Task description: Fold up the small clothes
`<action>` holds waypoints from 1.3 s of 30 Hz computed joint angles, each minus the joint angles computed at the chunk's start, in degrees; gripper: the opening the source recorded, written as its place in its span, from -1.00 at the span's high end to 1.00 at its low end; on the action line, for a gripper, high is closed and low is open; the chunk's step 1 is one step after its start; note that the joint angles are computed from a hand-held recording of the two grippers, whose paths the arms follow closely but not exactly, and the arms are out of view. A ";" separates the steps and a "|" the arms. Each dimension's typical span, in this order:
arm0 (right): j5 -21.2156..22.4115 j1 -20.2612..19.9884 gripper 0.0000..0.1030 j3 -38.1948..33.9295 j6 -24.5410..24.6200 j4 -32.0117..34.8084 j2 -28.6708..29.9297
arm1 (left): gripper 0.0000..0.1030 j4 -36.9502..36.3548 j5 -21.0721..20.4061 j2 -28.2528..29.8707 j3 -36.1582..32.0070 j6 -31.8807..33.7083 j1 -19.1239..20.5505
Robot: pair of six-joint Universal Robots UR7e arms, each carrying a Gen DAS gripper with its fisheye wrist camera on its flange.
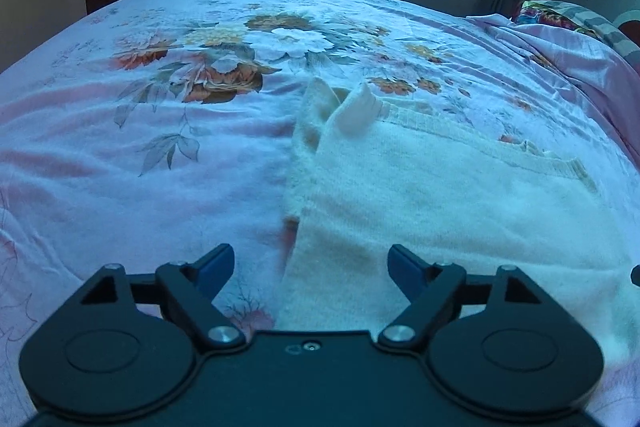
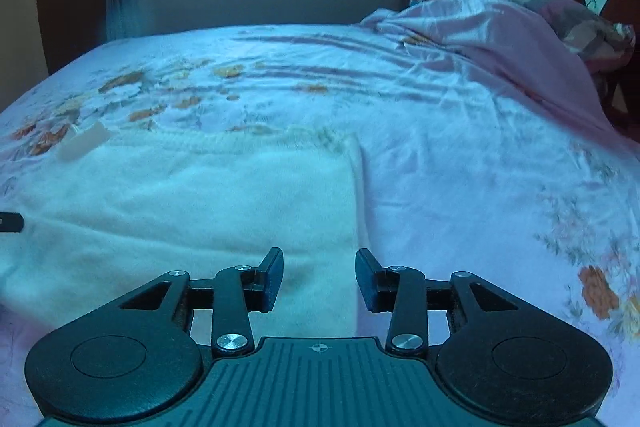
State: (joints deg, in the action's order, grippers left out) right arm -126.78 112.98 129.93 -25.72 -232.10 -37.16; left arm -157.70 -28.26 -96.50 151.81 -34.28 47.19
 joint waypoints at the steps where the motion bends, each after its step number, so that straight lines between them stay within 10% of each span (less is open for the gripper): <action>1: 1.32 0.31 0.22 -0.84 0.38 2.54 -0.21 | -0.54 -1.14 -0.76 1.01 -0.69 1.08 0.98; 8: 3.61 3.12 0.22 -11.50 -6.05 10.35 7.57 | -0.23 -23.38 3.02 11.06 -0.25 14.76 -2.40; 12: 4.24 2.17 0.22 -18.04 -5.95 14.36 10.05 | -0.24 -25.55 -9.31 16.45 -7.07 26.06 3.46; 20: 4.19 -1.58 0.18 -21.73 -5.87 17.49 12.23 | -0.24 -31.90 -8.04 25.95 -13.57 30.42 11.13; 39: 5.95 3.66 0.16 -13.48 1.78 14.67 10.46 | -0.66 -9.34 -1.15 6.51 -3.32 14.90 1.18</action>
